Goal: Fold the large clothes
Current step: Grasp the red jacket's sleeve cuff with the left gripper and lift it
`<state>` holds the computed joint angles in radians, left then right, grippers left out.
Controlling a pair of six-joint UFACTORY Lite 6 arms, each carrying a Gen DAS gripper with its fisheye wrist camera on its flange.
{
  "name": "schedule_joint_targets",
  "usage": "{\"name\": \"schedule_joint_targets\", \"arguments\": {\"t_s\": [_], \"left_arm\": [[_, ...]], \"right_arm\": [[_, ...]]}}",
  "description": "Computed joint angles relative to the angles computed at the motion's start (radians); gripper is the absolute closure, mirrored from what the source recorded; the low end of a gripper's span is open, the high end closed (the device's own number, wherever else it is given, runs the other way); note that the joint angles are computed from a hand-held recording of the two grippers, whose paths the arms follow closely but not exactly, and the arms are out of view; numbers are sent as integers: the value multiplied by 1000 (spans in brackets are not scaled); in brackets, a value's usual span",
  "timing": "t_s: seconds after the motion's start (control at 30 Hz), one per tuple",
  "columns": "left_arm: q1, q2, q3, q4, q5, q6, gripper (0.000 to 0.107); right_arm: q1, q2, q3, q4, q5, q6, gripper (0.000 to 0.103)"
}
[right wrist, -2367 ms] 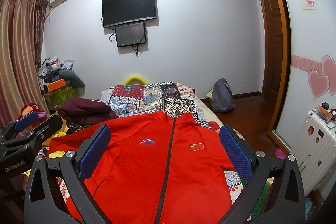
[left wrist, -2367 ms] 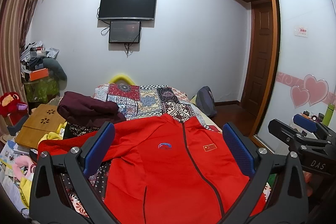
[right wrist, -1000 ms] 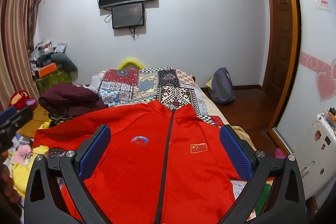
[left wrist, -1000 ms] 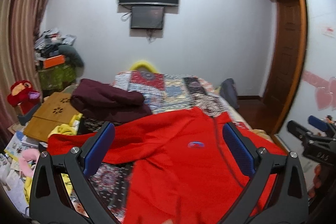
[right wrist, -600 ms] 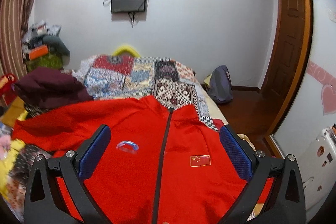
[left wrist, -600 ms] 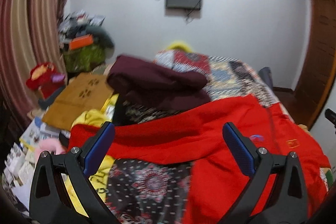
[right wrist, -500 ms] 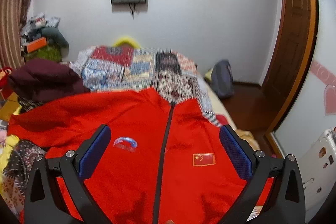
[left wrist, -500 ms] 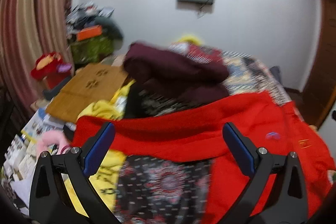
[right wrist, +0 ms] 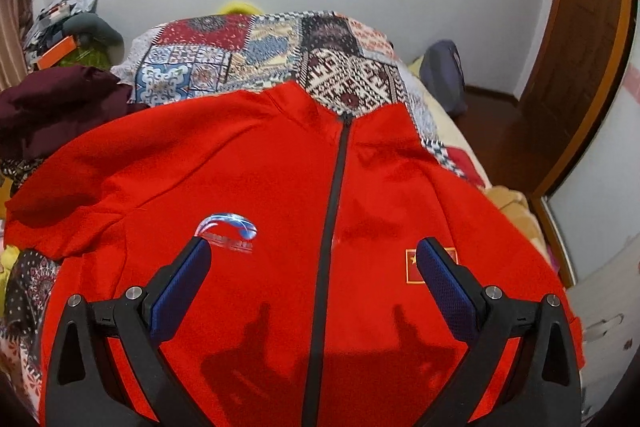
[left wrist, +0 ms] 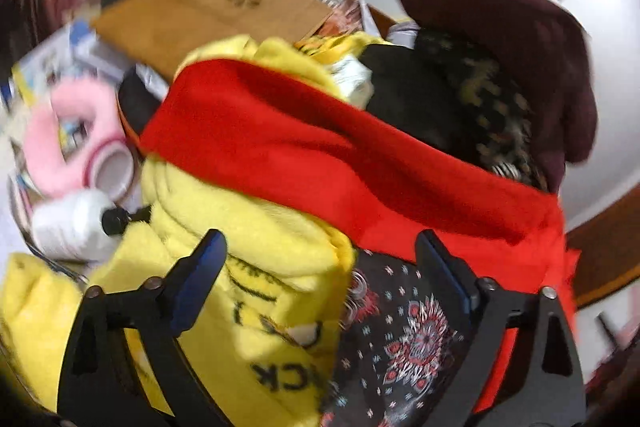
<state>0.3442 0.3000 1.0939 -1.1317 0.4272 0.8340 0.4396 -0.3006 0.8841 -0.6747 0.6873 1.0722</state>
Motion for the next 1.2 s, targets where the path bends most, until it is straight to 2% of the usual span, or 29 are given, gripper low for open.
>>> {"name": "schedule_joint_targets", "arguments": {"t_s": [0.1, 0.27, 0.37, 0.43, 0.57, 0.63, 0.77, 0.9, 1.07, 1.2], "left_arm": [[59, 97, 71, -75, 82, 39, 22], [105, 271, 224, -106, 144, 1, 30], [117, 366, 313, -106, 158, -61, 41], [111, 384, 339, -88, 122, -107, 56], [75, 353, 349, 30, 21, -205, 78], [40, 308, 338, 148, -49, -295, 101], [-11, 177, 280, 316, -129, -395, 103], [-75, 0, 201, 474, -160, -493, 103], [-201, -248, 153, 647, -139, -617, 103], [-354, -355, 196, 916, -131, -880, 103]], "right_arm": [[-21, 11, 2, 26, -8, -17, 2], [-55, 58, 28, 64, -31, -52, 2], [-55, 65, 39, 68, -26, -53, 2], [-55, 64, 43, 61, -27, -46, 2], [-51, 56, 50, 47, -19, -37, 2], [-45, 41, 49, 47, -10, -39, 2], [-32, 1, 48, 55, 13, -57, 2], [-14, -49, 47, 45, 42, -58, 2], [-19, -105, 46, 57, 53, -85, 2], [-36, -148, 42, 67, 47, -118, 2]]}}
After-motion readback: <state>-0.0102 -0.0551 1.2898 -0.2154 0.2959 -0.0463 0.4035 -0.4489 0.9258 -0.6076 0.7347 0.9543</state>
